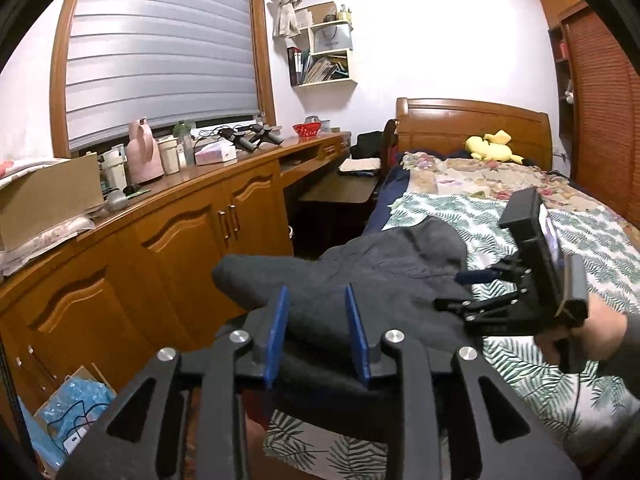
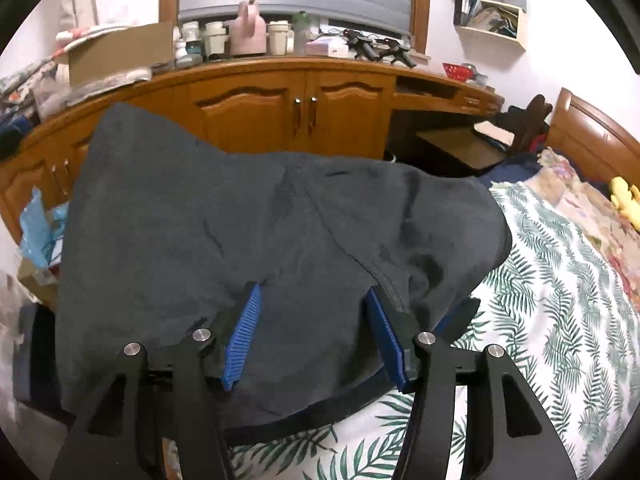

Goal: Fold large clothes
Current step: 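Carry the jacket toward the wooden desk and lower it with both grippers, then open both grippers to release the jacket beside the desk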

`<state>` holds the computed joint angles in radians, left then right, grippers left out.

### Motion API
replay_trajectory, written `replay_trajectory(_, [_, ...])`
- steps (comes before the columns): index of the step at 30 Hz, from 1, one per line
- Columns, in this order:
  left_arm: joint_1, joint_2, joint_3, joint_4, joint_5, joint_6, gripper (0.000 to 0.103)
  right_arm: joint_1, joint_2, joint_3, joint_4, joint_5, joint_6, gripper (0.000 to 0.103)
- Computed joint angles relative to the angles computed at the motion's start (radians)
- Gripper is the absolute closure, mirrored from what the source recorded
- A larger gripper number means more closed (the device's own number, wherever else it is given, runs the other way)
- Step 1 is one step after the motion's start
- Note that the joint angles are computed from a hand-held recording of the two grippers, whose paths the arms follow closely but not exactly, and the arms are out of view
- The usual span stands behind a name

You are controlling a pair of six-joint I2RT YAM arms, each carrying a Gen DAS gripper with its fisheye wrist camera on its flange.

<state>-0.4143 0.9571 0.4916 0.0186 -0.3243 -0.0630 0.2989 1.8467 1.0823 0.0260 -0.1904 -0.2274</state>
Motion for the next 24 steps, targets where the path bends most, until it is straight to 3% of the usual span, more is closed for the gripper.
replay_trajectory(8, [-0.242,0.041,0.037,-0.043,-0.207,-0.075,0.074,-0.082,-0.157,-0.139,0.007,-0.067,0.009,0.046])
replay_trajectory(12, [-0.375,0.13,0.08,-0.055,-0.307,-0.136,0.074,-0.173,-0.308,-0.27,0.006,-0.137,-0.011,0.035])
replay_trajectory(18, [-0.535,0.35,0.172,-0.02,-0.331,-0.231,0.074,-0.403,-0.532,-0.449,-0.046,-0.292,-0.105,0.024])
replay_trajectory(21, [-0.608,0.487,0.234,0.031,-0.317,-0.263,0.074,-0.553,-0.613,-0.507,-0.091,-0.377,-0.166,0.023])
replay_trajectory(24, [-0.682,0.644,0.333,0.032,-0.363,-0.305,0.073,-0.738,-0.668,-0.55,-0.163,-0.473,-0.27,0.022])
